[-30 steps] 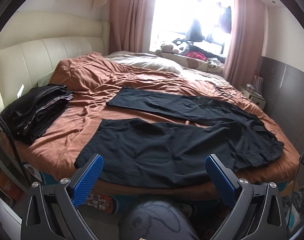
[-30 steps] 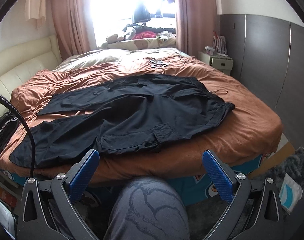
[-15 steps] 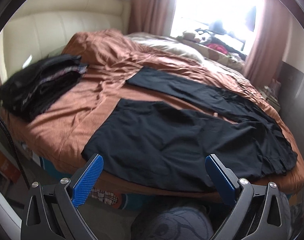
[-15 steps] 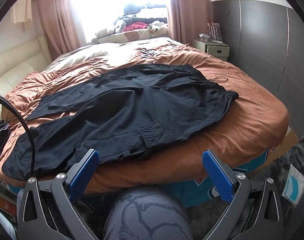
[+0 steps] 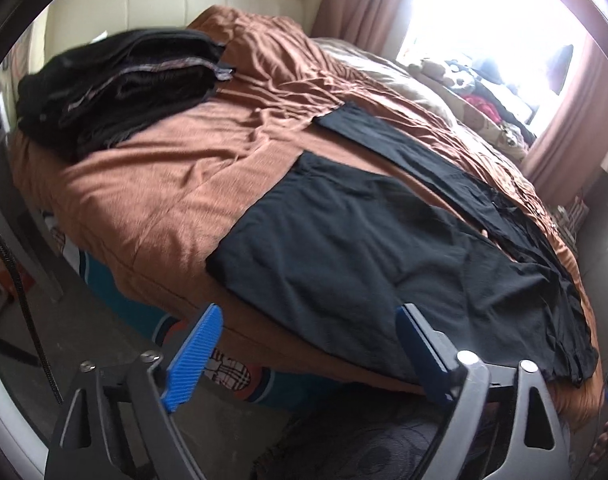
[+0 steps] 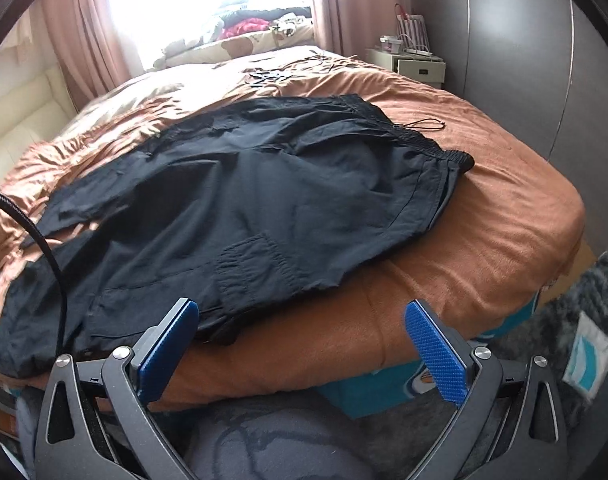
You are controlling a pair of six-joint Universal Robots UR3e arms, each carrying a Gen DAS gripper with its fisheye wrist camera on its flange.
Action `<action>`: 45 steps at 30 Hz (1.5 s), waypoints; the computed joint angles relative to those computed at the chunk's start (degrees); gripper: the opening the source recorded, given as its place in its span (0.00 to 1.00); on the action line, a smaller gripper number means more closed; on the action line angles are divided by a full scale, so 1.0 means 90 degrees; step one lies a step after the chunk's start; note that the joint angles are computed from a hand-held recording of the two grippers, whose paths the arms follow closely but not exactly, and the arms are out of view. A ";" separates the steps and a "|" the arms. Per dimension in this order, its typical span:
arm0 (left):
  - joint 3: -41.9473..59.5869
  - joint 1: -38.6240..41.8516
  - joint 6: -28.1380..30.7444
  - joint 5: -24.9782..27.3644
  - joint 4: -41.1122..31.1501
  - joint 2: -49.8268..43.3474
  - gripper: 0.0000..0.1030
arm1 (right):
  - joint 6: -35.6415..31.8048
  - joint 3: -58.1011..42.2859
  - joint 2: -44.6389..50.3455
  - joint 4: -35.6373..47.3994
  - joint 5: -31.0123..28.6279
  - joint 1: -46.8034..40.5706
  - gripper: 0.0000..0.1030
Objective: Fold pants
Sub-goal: 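Move both tools forward toward the black pants on the bed, then grasp a pant leg with the left tool while the right tool grasps the waistband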
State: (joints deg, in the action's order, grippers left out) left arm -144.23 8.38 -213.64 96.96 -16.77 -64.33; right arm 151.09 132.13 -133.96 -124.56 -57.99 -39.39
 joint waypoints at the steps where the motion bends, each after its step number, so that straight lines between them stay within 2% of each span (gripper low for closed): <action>1: -0.0056 0.0053 -0.0018 -0.0046 0.0063 -0.0011 0.82 | 0.0046 -0.0004 0.0159 -0.0189 -0.0061 0.0093 1.00; 6: -0.0347 0.0568 0.0010 -0.0551 0.0373 -0.0082 0.72 | 0.0216 -0.0029 0.0735 -0.0710 -0.0088 0.0225 0.99; 9: -0.0422 0.0794 -0.0042 -0.0797 0.0545 -0.0245 0.68 | 0.0249 -0.0124 0.1146 -0.0877 0.0043 0.0148 0.89; 11: -0.0468 0.0943 -0.0084 -0.0934 0.0728 -0.0419 0.67 | 0.0308 -0.0201 0.1462 -0.1033 0.0068 0.0100 0.88; 15: -0.0578 0.1255 -0.0120 -0.1162 0.0973 -0.0559 0.57 | 0.0449 -0.0362 0.1988 -0.1131 0.0272 -0.0143 0.83; 18: -0.0592 0.1437 -0.0197 -0.1128 0.0953 -0.0489 0.40 | 0.0483 -0.0474 0.2353 -0.1193 0.0467 -0.0434 0.82; 20: -0.0654 0.1686 -0.0204 -0.1288 0.0911 -0.0369 0.23 | 0.0555 -0.0558 0.2540 -0.1193 0.0572 -0.0634 0.81; 23: -0.0841 0.2113 -0.0207 -0.1589 0.0876 -0.0010 0.11 | 0.0636 -0.0637 0.2680 -0.1104 0.0776 -0.0974 0.81; 26: -0.0669 0.1910 -0.0370 -0.1265 0.0843 -0.0018 0.07 | 0.0677 -0.0737 0.2930 -0.1153 0.1010 -0.1298 0.81; 32: -0.0201 0.1581 -0.0517 -0.0758 0.0450 -0.0014 0.06 | 0.0782 -0.1114 0.3734 -0.1260 0.1390 -0.1473 0.73; 38: 0.0239 0.1356 -0.0530 -0.0481 0.0070 -0.0112 0.06 | 0.1350 -0.2259 0.5390 -0.1813 0.1562 -0.1024 0.68; 40: 0.0366 0.1274 -0.0498 -0.0391 -0.0052 -0.0116 0.06 | 0.1638 -0.2720 0.5918 -0.2010 0.1455 -0.0820 0.62; 45: 0.0557 0.1391 -0.0411 -0.0541 -0.0296 -0.0072 0.06 | 0.2075 -0.3832 0.6905 -0.2003 0.1213 -0.0600 0.35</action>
State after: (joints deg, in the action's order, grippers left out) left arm -139.21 20.90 -217.34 92.10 -19.43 -64.98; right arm 169.76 97.64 -71.82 -142.58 -47.07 -44.79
